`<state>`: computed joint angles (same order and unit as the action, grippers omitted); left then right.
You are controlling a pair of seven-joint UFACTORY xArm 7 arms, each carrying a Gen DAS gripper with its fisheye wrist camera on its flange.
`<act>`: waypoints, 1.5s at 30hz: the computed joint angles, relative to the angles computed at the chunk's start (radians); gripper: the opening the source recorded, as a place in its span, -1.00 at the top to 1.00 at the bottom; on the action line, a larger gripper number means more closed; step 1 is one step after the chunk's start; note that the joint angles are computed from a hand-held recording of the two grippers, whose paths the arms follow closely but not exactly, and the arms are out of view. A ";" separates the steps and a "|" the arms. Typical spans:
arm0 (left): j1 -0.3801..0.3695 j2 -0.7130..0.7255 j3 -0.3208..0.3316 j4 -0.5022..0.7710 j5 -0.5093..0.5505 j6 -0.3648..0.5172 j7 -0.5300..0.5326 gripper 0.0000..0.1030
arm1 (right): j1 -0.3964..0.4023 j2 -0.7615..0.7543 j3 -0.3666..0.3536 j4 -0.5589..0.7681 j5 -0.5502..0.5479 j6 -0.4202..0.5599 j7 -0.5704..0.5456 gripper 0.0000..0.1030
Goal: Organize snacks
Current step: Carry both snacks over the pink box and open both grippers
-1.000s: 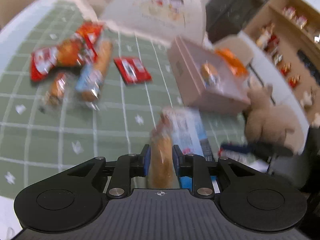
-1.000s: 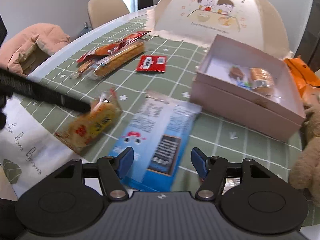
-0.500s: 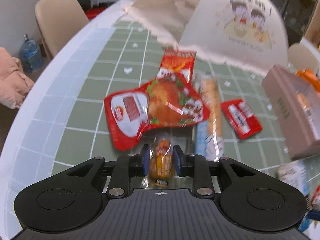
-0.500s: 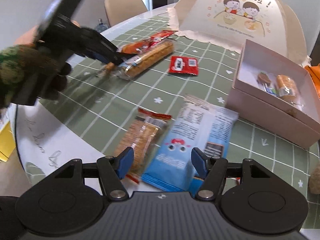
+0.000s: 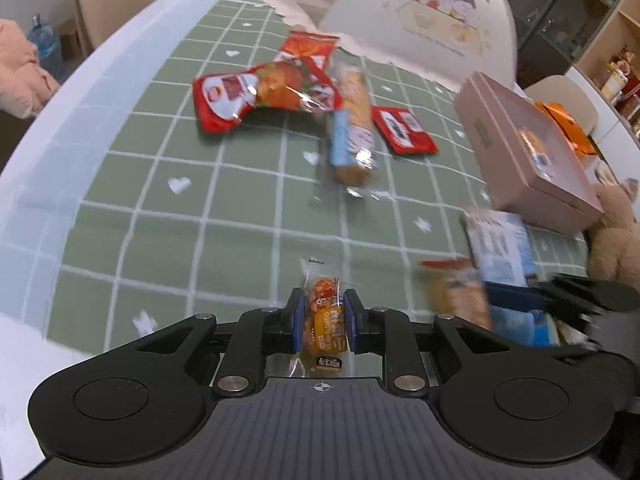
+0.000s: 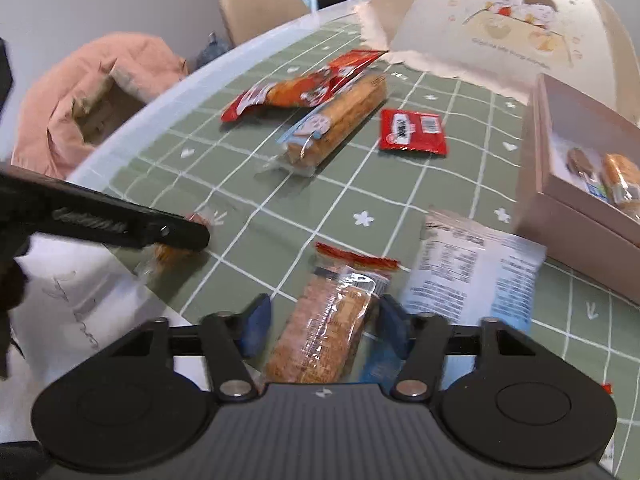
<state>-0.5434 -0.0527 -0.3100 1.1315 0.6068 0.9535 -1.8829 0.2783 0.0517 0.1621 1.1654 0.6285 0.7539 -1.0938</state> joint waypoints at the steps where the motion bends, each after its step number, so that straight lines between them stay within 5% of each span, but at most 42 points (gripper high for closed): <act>1: -0.004 0.012 -0.005 0.022 0.006 0.009 -0.001 0.52 | 0.001 -0.004 0.001 -0.002 -0.011 0.005 -0.015 0.29; 8: -0.055 0.146 0.018 0.209 0.035 -0.031 0.091 0.52 | -0.071 -0.046 -0.069 0.037 0.066 0.087 -0.120 0.32; 17: -0.143 0.348 0.156 0.555 0.145 -0.159 0.293 0.52 | -0.183 -0.014 -0.119 0.119 0.056 0.003 0.017 0.31; 20: -0.173 0.398 0.244 0.670 0.280 -0.184 0.231 0.51 | -0.204 -0.028 -0.121 0.102 0.080 -0.013 0.023 0.32; 22: -0.167 0.436 0.303 0.710 0.369 -0.280 0.127 0.47 | -0.210 -0.036 -0.122 0.092 0.089 -0.021 0.031 0.32; 24: -0.130 0.506 0.333 0.771 0.348 -0.349 0.097 0.42 | -0.210 -0.038 -0.122 0.087 0.093 -0.037 0.039 0.32; 26: -0.130 0.554 0.360 0.808 0.293 -0.299 0.069 0.42 | -0.208 -0.041 -0.120 0.083 0.095 -0.054 0.042 0.32; 30: -0.155 0.481 0.385 0.640 0.313 -0.362 -0.039 0.42 | -0.214 -0.036 -0.127 0.092 0.099 -0.063 0.045 0.32; 37: -0.097 0.346 0.264 0.359 0.178 -0.352 0.038 0.42 | -0.219 0.093 -0.085 0.314 0.177 -0.056 0.049 0.31; 38: -0.096 0.331 0.254 0.334 0.168 -0.342 0.038 0.42 | -0.217 0.132 -0.067 0.372 0.208 -0.086 0.043 0.26; 40: -0.090 0.307 0.237 0.297 0.154 -0.320 0.048 0.42 | -0.200 0.216 -0.037 0.482 0.210 -0.173 0.099 -0.45; 42: -0.083 0.280 0.225 0.276 0.158 -0.275 0.069 0.42 | -0.169 0.308 -0.035 0.608 0.104 -0.182 0.227 -0.49; 45: -0.068 0.217 0.211 0.221 0.199 -0.207 0.048 0.42 | -0.182 0.346 0.006 0.661 0.063 -0.125 0.265 -0.49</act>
